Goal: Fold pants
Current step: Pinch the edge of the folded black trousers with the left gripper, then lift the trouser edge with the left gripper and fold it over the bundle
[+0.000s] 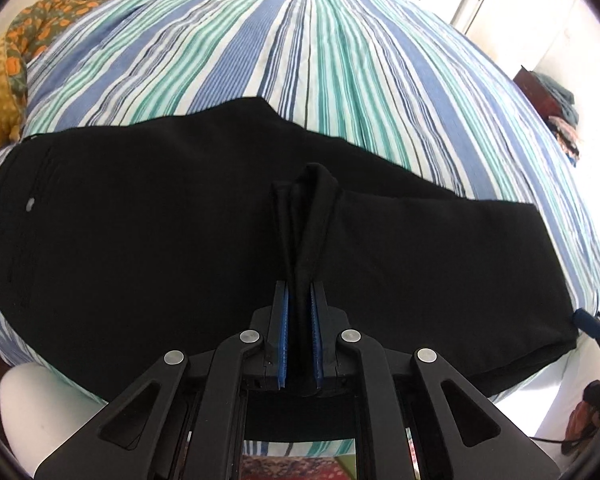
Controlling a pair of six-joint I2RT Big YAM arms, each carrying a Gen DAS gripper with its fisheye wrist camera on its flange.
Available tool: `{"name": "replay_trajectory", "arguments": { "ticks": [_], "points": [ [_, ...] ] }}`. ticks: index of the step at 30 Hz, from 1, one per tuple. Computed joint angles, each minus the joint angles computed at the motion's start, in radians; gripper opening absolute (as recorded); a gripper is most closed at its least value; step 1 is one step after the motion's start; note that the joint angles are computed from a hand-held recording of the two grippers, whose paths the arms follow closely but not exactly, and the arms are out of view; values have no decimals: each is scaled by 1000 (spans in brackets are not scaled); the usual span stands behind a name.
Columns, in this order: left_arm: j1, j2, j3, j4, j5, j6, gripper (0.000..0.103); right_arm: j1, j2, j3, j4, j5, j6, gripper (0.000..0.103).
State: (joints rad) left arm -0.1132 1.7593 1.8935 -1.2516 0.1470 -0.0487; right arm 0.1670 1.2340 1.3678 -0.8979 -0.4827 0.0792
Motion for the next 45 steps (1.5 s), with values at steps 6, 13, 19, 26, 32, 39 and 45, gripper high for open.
{"name": "replay_trajectory", "arguments": {
  "ticks": [6, 13, 19, 26, 32, 39, 45],
  "points": [
    [4, -23, -42, 37, 33, -22, 10, -3, 108, 45, -222, 7, -19, 96],
    [9, -41, -81, 75, 22, -7, 13, -22, 102, 94, -234, -23, 33, 96],
    [2, -43, -84, 81, -1, 6, 13, -35, 209, 300, -209, -40, 61, 96],
    [2, -44, -87, 86, -4, 12, 14, -33, 362, 397, -267, -13, 74, 95],
    [0, -42, -90, 88, -7, 19, 15, -58, 391, 327, -253, -26, 97, 91],
    [4, -42, -95, 91, 1, 13, 16, -78, 286, 299, -210, -71, 162, 91],
    [1, -41, -98, 94, -5, 17, 18, -25, 149, 171, -253, -42, 4, 91]
  ]
}}
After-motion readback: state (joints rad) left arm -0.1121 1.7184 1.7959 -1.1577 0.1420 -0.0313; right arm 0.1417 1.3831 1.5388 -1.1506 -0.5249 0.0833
